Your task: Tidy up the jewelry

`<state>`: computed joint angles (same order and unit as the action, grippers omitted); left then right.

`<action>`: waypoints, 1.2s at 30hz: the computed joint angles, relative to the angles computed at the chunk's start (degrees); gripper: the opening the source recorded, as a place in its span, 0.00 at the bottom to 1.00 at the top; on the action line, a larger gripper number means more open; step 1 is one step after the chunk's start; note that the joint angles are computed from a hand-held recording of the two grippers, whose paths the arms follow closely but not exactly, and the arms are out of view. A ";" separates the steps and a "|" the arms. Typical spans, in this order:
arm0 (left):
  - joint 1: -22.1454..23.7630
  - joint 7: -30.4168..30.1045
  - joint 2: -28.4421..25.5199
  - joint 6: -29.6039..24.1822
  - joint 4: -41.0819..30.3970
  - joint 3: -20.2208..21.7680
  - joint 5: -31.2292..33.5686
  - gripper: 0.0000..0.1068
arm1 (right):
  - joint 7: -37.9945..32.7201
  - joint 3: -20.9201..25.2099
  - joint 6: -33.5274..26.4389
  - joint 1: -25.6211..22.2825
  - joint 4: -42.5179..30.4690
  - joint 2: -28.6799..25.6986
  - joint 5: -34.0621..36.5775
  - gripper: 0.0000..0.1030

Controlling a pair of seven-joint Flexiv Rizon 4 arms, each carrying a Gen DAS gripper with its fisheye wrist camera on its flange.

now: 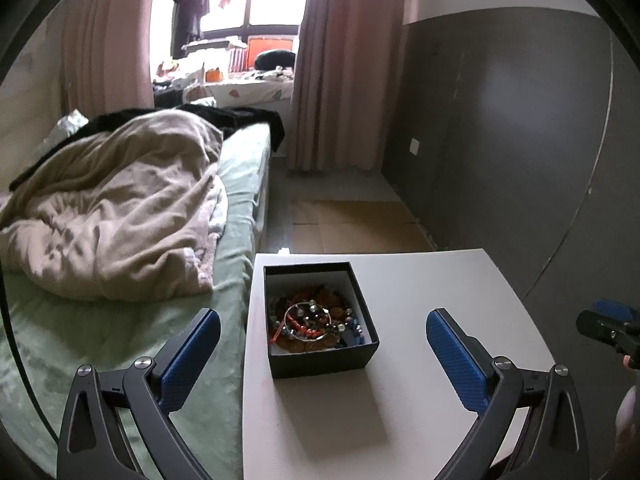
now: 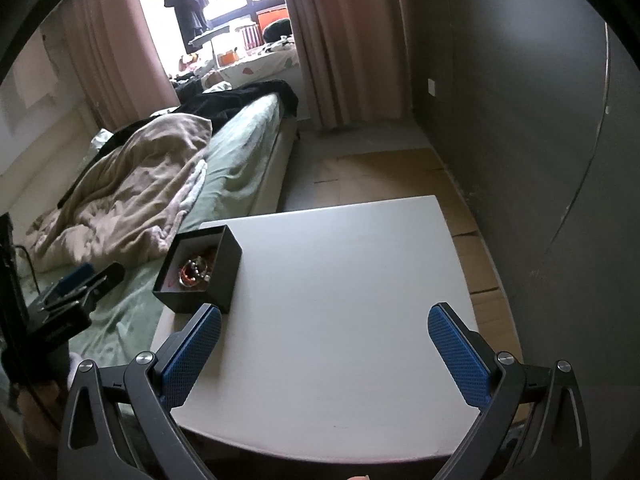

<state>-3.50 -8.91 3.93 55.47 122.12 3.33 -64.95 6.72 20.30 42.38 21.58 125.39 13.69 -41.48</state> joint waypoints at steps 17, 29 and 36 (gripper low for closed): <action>-0.36 0.31 1.24 -1.20 0.43 0.36 0.97 0.96 | 0.30 -0.12 0.55 -0.33 0.53 0.19 -0.03 1.00; -0.03 -0.17 1.19 -2.02 0.04 0.61 2.12 0.96 | -1.58 -0.18 -1.64 -0.11 -0.83 -0.32 1.27 1.00; -0.06 0.40 1.21 -2.45 0.00 0.63 1.37 0.96 | -1.76 -0.24 -2.54 0.05 -1.42 -0.32 1.64 1.00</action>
